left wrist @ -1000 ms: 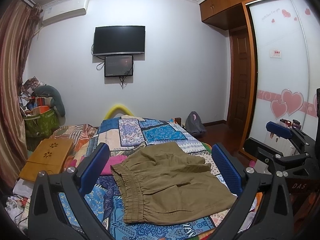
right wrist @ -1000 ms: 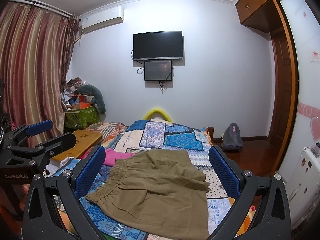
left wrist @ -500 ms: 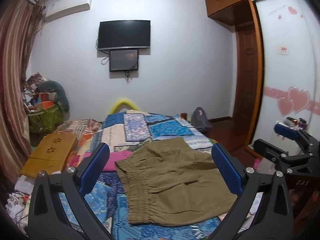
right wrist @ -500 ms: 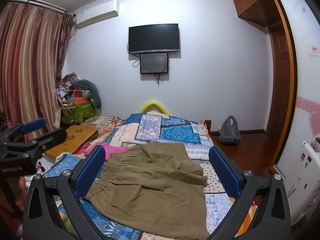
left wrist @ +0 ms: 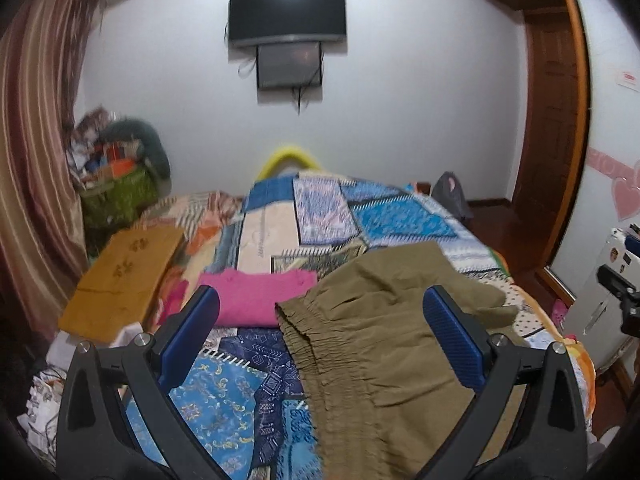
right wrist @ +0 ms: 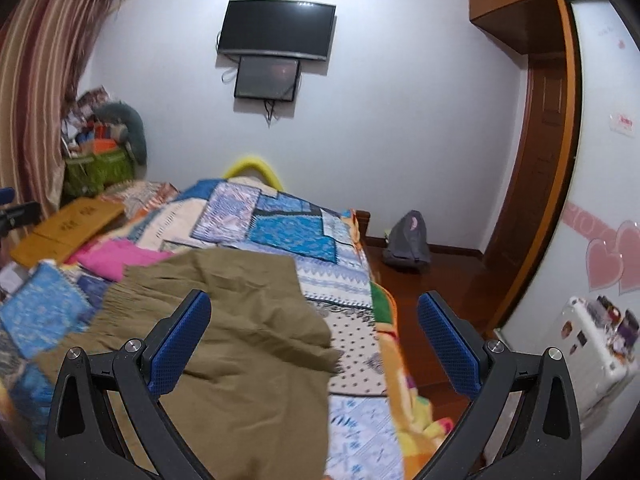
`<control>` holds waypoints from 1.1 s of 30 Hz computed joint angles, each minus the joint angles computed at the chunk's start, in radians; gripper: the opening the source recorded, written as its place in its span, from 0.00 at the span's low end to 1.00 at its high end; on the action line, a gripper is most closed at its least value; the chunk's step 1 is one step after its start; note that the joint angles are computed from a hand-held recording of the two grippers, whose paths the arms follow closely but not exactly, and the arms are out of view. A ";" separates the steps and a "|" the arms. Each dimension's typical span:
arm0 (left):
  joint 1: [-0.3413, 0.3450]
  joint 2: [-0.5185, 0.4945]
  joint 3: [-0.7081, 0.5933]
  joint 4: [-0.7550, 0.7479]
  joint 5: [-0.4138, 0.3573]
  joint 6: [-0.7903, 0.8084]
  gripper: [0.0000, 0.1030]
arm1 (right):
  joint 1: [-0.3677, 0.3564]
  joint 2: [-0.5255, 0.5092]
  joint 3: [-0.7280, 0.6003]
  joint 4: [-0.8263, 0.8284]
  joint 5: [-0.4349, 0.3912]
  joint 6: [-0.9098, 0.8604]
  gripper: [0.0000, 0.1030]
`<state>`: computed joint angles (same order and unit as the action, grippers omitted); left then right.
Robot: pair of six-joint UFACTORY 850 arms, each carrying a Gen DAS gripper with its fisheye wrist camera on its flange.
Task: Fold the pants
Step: 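Grasp the elastic waistband with the left gripper while the right gripper grasps the pant hem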
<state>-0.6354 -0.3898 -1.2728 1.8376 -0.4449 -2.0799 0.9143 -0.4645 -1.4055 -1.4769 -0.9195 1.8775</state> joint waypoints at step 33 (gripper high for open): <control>0.245 -0.788 -0.965 -1.530 -0.066 1.573 0.70 | -0.355 -0.582 -0.764 0.643 0.460 -0.925 0.85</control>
